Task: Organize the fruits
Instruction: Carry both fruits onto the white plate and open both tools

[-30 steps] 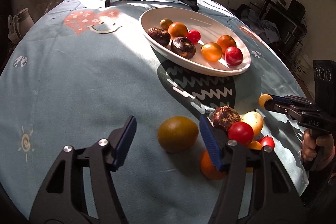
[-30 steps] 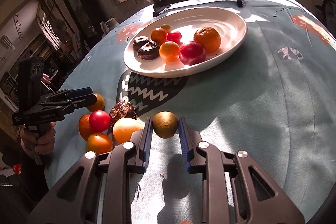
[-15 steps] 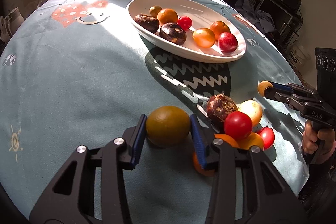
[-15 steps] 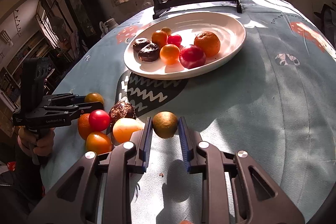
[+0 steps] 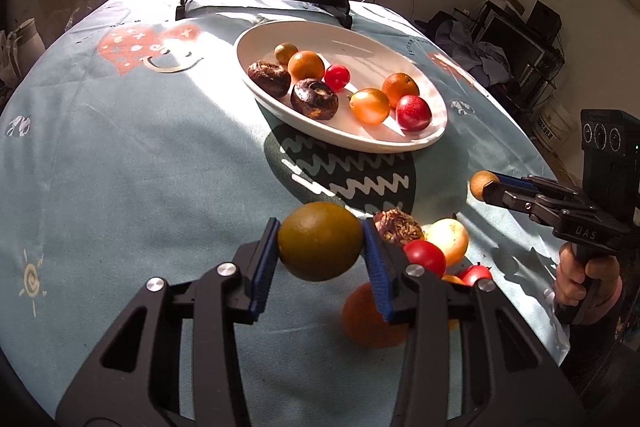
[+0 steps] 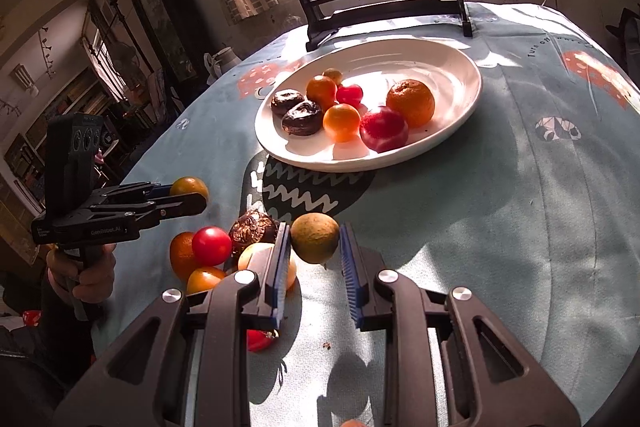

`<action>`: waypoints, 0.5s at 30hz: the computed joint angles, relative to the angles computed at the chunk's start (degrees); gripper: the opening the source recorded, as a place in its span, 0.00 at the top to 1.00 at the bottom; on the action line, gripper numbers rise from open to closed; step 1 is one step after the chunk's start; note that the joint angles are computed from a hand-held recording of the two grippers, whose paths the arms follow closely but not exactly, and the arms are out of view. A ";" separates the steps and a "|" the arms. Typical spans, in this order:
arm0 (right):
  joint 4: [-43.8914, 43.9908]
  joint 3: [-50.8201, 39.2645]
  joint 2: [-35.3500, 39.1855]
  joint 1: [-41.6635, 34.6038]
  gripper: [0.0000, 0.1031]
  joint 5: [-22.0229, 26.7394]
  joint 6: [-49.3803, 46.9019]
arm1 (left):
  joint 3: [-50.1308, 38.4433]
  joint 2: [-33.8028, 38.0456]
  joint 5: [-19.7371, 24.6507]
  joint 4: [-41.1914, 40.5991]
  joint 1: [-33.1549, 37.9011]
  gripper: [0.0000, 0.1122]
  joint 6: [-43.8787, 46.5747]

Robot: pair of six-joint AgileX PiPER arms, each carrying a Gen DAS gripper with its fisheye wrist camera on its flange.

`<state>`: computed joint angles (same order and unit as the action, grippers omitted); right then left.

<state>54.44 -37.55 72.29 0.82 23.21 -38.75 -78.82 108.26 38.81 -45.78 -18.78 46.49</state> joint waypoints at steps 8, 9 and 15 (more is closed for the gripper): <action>-3.18 -11.87 8.70 -0.12 0.75 -8.30 4.31 | -22.90 9.76 -0.49 11.72 -5.88 0.63 -17.14; -4.33 -13.69 10.74 -0.32 0.75 -9.18 5.37 | -26.50 11.82 -0.45 14.47 -6.73 0.63 -20.39; -6.65 -21.91 20.66 -0.66 0.75 -8.94 7.27 | -47.10 24.58 6.66 25.24 -9.19 0.62 -32.67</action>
